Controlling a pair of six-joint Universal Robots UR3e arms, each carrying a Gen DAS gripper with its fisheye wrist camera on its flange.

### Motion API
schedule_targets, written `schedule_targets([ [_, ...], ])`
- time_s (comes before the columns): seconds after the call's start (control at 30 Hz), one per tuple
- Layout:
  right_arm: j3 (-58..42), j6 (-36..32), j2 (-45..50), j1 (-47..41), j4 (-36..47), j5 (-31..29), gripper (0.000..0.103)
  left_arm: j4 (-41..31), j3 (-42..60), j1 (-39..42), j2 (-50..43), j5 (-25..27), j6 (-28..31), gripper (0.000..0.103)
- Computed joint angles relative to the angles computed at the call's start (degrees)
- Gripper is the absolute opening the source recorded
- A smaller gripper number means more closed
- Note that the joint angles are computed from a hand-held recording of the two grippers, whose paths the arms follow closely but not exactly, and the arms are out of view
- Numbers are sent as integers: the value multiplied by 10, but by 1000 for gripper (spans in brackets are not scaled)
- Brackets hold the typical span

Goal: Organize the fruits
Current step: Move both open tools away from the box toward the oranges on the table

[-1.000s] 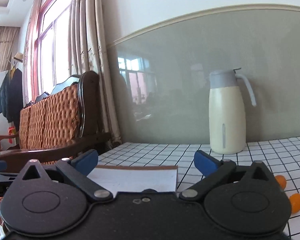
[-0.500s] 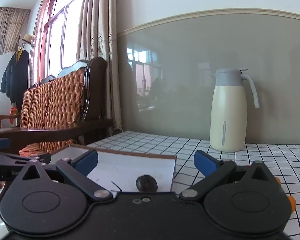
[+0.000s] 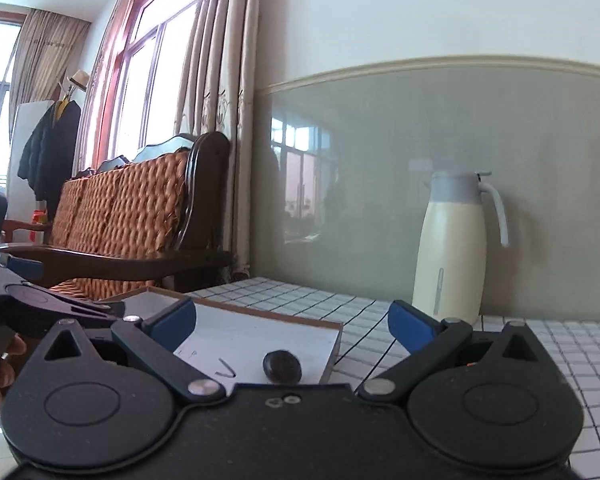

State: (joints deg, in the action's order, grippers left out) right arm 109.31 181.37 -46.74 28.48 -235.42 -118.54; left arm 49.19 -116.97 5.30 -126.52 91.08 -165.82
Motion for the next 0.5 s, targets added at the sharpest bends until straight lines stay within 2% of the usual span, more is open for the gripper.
schedule_targets([
  [0.1,43,35,-41,-14,44,20,97,-10,-20,4,18,-19,-15,103],
  [0.2,102,84,-104,-42,111,76,97,-13,-37,4,29,-33,-26,103],
  [0.33,161,134,-155,-69,138,123,97,-22,-54,-4,43,-47,-37,103],
  [0.5,224,157,-199,-94,144,138,97,-18,-59,-25,41,-59,-44,103],
])
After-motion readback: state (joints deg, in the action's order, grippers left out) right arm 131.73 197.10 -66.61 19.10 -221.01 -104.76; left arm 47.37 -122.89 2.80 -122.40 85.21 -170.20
